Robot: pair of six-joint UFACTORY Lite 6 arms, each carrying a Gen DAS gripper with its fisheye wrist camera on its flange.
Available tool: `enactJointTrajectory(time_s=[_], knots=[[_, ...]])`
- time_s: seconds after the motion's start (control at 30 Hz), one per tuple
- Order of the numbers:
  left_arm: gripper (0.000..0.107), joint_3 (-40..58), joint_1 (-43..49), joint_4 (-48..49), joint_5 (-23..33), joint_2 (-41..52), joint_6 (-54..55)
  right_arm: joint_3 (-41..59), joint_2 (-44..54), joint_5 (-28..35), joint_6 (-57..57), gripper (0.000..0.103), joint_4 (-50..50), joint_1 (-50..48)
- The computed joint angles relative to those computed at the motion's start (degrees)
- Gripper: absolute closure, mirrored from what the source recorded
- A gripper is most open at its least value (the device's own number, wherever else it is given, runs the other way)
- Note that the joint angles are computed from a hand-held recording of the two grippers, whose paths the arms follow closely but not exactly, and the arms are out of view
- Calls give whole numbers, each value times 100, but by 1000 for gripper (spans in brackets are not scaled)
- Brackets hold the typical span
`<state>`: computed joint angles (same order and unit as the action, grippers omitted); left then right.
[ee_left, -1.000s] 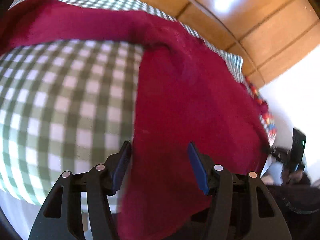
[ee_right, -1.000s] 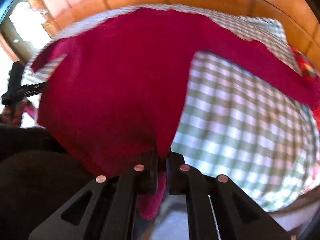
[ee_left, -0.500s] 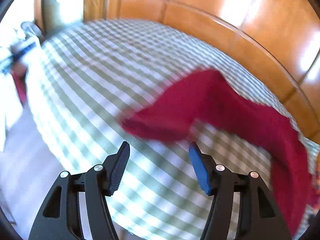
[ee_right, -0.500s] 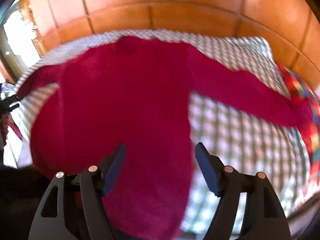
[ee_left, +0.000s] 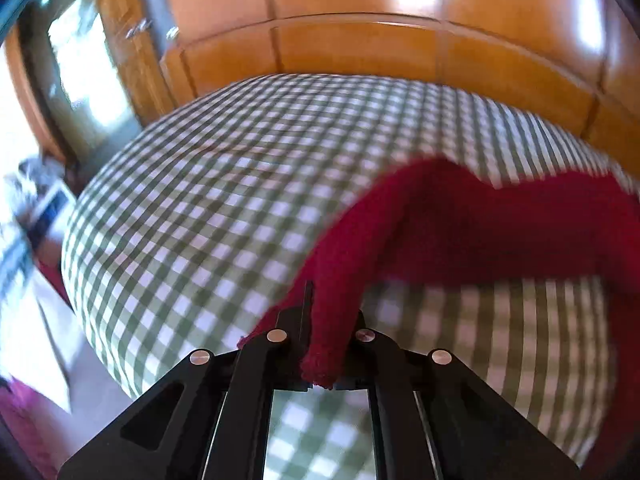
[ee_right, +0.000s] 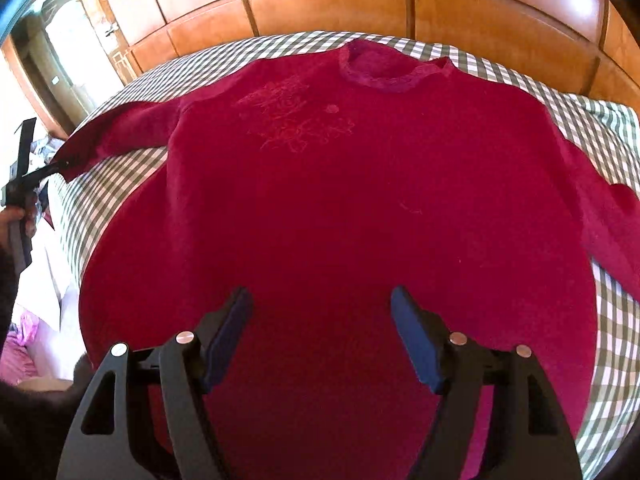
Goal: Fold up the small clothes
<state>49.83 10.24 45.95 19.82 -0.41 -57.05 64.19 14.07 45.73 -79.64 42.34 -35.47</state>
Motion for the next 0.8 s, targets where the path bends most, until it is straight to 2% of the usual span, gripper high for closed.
enactJointTrajectory(time_s=[0.07, 0.17, 0.2, 0.37, 0.43, 0.5, 0.53, 0.6, 0.63, 0.67, 0.7, 0.73, 0.8], knots=[[104, 553, 780, -1199, -207, 215, 918, 21, 75, -32, 57, 32, 66, 25], [104, 1988, 1553, -2776, 308, 1134, 2404, 91, 303, -146, 62, 32, 179, 89], [104, 2449, 1631, -2914, 546, 1475, 2589, 107, 370, -220, 59, 31, 222, 157], [104, 4854, 1217, -2247, 1658, 3294, 2067, -8, 432, -616, -97, 29, 479, 361], [104, 5783, 1141, -2674, 2090, 3935, 2313, 88, 489, -555, 16, 29, 427, 347], [104, 5895, 1043, -2753, 2102, 3992, 2166, 191, 497, -447, 123, 31, 266, 334], [99, 5742, 984, -2622, 2050, 3884, 2031, 379, 555, -280, 233, 31, 110, 299], [81, 5267, 776, -1707, 2089, 3538, 1208, 902, 739, 73, 389, 31, 1, 166], [60, 5051, 660, -1107, 2201, 3364, 689, 1213, 875, 266, 456, 31, -3, 112], [45, 4809, 566, -508, 2296, 3177, 161, 1606, 1056, 480, 544, 31, 6, 50], [43, 4686, 533, -100, 2524, 3007, -236, 2041, 1262, 594, 654, 31, 27, 5], [43, 4504, 582, 68, 2511, 2825, -518, 2436, 1465, 654, 771, 31, 25, -9], [43, 4039, 766, -300, 1810, 2199, -478, 3541, 2113, 687, 1158, 31, -37, 30]])
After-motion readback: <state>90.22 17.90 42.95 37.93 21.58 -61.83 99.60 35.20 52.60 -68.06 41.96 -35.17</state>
